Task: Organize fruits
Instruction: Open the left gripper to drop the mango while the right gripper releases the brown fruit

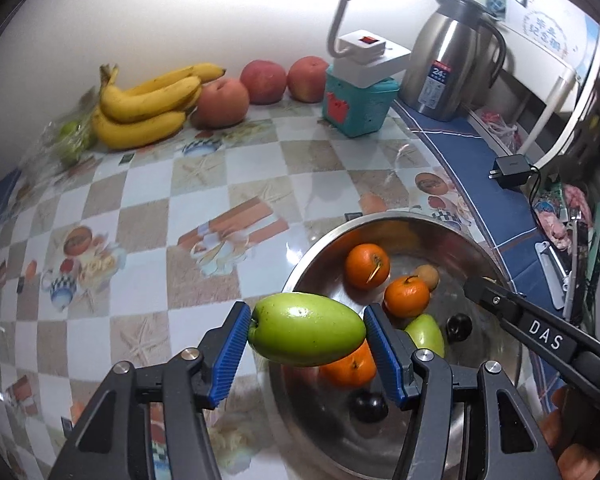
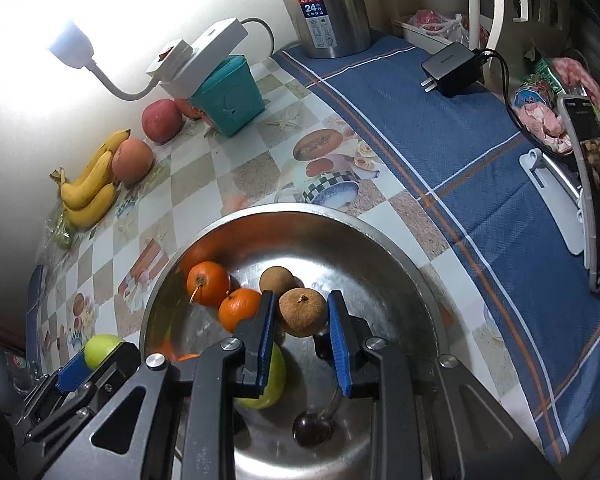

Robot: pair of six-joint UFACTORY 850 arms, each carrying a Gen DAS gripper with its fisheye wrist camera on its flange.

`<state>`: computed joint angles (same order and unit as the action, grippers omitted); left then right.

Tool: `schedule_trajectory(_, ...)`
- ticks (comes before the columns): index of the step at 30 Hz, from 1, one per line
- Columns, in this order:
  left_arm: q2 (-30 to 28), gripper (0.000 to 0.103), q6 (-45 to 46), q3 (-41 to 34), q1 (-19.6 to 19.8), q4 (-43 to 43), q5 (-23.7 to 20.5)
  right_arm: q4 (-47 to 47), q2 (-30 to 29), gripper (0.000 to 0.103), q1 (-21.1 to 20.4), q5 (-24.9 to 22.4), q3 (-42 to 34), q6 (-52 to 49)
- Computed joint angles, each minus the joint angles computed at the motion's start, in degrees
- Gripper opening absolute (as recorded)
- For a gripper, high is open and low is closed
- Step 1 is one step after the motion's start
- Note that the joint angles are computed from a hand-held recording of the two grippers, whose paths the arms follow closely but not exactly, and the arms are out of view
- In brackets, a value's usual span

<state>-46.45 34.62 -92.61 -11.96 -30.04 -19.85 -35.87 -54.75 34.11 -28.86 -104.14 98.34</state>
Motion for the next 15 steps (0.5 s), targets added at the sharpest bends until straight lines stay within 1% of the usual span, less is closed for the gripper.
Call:
schedule_trajectory(3,-0.4,0.062,-0.7,0.0,-0.9,2.1,2.2,-1.4,-0.8,0.027,0.0,-0.1,-0.8,0.9)
schedule_trajectory(6,-0.9,0.062,1.5,-0.2,-1.2,0.8,2.7,-1.6,-1.4,0.027,0.0,-0.2,-1.3,0.9)
schedule_trajectory(8,-1.3,0.062,0.3,-0.5,-1.6,2.6,3.0,-2.1,-1.6,0.027,-0.1,-0.2,-1.4,1.3)
schedule_trajectory(10,-1.7,0.062,-0.8,-0.9,-1.7,3.8,2.7,-2.1,-1.9,0.027,-0.2,-0.4,-1.5,1.4)
schedule_trajectory(15,-2.4,0.062,-0.9,-1.5,-1.7,3.2,2.0,-0.5,-3.3,0.027,-0.3,-2.0,-3.2,-0.8)
